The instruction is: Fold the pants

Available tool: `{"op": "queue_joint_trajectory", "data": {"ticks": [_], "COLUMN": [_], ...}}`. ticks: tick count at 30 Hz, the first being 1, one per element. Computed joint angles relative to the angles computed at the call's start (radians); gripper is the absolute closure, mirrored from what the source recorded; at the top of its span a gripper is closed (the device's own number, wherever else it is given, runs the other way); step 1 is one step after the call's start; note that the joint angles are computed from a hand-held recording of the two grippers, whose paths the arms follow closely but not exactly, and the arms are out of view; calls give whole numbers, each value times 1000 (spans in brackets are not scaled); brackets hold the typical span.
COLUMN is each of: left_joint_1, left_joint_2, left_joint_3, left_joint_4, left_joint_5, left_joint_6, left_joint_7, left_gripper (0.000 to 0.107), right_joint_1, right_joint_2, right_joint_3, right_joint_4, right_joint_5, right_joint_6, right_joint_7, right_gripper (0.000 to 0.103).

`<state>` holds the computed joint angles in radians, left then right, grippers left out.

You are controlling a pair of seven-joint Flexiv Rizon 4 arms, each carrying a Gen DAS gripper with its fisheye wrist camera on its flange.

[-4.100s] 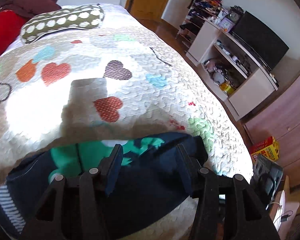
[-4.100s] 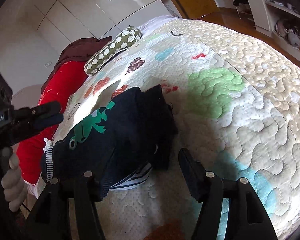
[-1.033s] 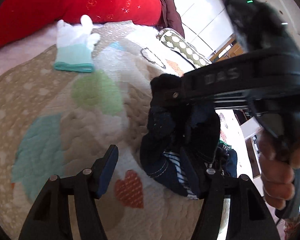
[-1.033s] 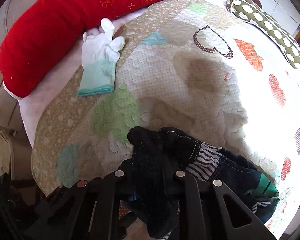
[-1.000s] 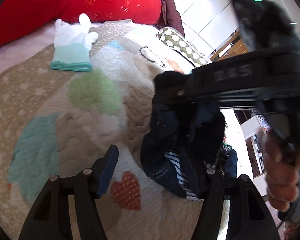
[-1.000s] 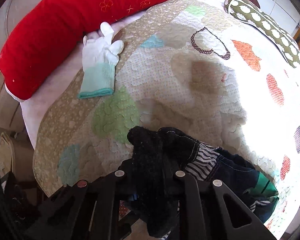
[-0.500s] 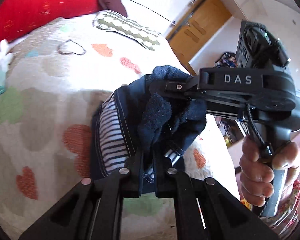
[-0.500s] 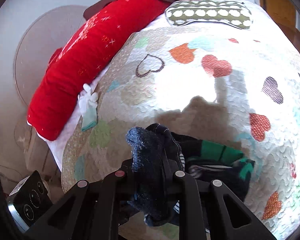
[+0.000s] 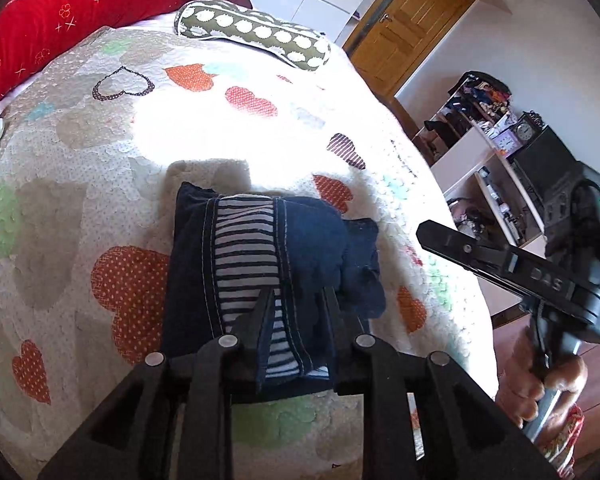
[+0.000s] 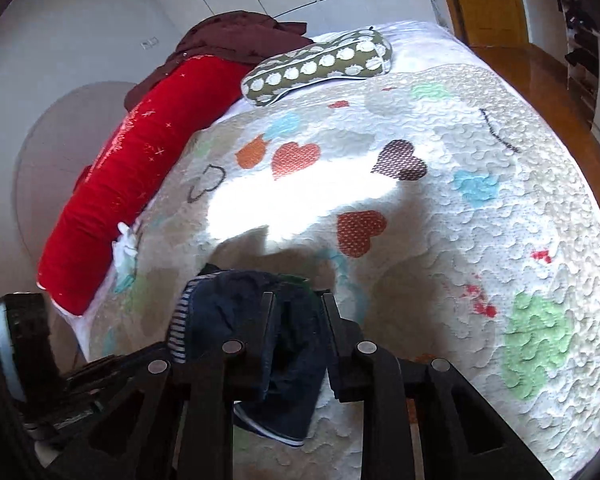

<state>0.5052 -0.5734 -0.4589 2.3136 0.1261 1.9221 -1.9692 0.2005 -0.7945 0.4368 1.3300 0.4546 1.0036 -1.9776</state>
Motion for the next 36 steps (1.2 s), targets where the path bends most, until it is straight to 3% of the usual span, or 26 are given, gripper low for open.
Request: {"op": "queue_joint_trajectory", "data": {"ticks": [2, 4, 7, 9, 10, 11, 12, 14, 16, 18, 19, 21, 23, 25, 26, 27, 29, 33, 36], "left_joint_1": [-75, -130, -53, 19, 53, 82, 104, 145, 213, 340, 381, 459, 475, 441, 442, 450, 470, 462, 392], "left_joint_2": [-16, -33, -36, -15, -6, 3, 10, -3, -51, -163, -218, -354, -427, -414, -415, -418, -415, -354, -290], "left_joint_3": [66, 112, 33, -30, -55, -68, -72, -74, -104, -209, -250, -343, -377, -368, -379, -395, -430, -447, -390], "left_joint_4": [-36, -51, -18, 22, 39, 54, 65, 67, 50, 18, 3, -27, -65, -76, -76, -73, -69, -109, -180], "left_joint_5": [-44, -86, -80, -49, -26, -4, 13, 44, 79, 139, 155, 168, 195, 165, 158, 148, 130, 74, 1], "left_joint_6": [-66, -105, -90, -46, -18, 7, 29, 67, 61, 30, 16, -12, -59, -64, -63, -64, -66, -99, -140], "left_joint_7": [22, 46, 81, 88, 87, 82, 69, 36, 1, -2, 9, 92, 125, 158, 174, 186, 208, 233, 248], "left_gripper": [84, 84, 84, 84, 84, 79, 66, 48, 46, 46, 46, 35, 31, 31, 38, 54, 66, 67, 67], "right_joint_1": [-18, 17, 66, 20, 2, -13, -22, -29, -44, -53, -47, -47, -50, -58, -64, -55, -41, -24, 13], "right_joint_2": [-31, -57, -106, -118, -111, -98, -82, -52, -61, -89, -103, -135, -165, -190, -202, -201, -180, -157, -183], "right_joint_3": [32, 1, -54, -9, 4, 15, 21, 27, 42, 49, 45, 50, 65, 86, 92, 81, 68, 60, 35], "right_joint_4": [-32, -37, -39, -49, -47, -34, -9, 45, 42, 10, -4, -36, -64, -101, -125, -134, -125, -152, -243], "right_joint_5": [26, 13, -33, 12, 26, 43, 59, 76, 71, 67, 70, 87, 118, 140, 148, 151, 156, 163, 144], "right_joint_6": [-71, -93, -114, -110, -114, -92, -42, 65, 56, -7, -22, -46, -43, -71, -115, -132, -114, -84, -91], "right_joint_7": [-10, 24, 117, 95, 88, 64, 30, -29, -46, -32, -17, -1, -4, -20, -12, 8, -13, -46, -20], "right_gripper": [79, 79, 79, 76, 72, 56, 35, 25, 25, 25, 25, 25, 25, 43, 67, 69, 75, 77, 77]}}
